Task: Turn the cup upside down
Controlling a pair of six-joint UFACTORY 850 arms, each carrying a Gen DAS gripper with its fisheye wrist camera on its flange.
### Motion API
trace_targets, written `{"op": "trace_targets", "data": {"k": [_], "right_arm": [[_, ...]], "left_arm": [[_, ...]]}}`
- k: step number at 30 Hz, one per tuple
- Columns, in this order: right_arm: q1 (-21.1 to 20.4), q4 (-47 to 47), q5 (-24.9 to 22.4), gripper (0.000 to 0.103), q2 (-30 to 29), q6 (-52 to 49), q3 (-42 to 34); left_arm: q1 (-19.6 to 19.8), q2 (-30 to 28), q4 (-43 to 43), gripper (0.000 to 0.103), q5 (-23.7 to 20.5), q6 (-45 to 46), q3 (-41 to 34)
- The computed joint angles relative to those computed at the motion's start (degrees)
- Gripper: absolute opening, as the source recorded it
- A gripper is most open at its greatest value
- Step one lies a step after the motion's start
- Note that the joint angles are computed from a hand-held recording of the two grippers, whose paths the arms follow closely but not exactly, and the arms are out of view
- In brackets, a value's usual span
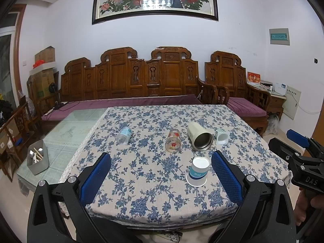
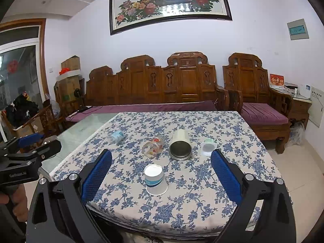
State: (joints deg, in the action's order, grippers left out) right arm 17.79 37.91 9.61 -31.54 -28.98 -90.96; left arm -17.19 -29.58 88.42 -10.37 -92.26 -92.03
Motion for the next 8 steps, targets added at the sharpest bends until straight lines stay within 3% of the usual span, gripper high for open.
{"op": "trace_targets", "data": {"k": [8], "right_arm": [[0.03, -0.10, -0.06, 0.099, 0.17, 0.10, 0.02]], "left_arm": [[-0.02, 0.01, 0.42, 0.095, 0.00, -0.37, 0.04]]}}
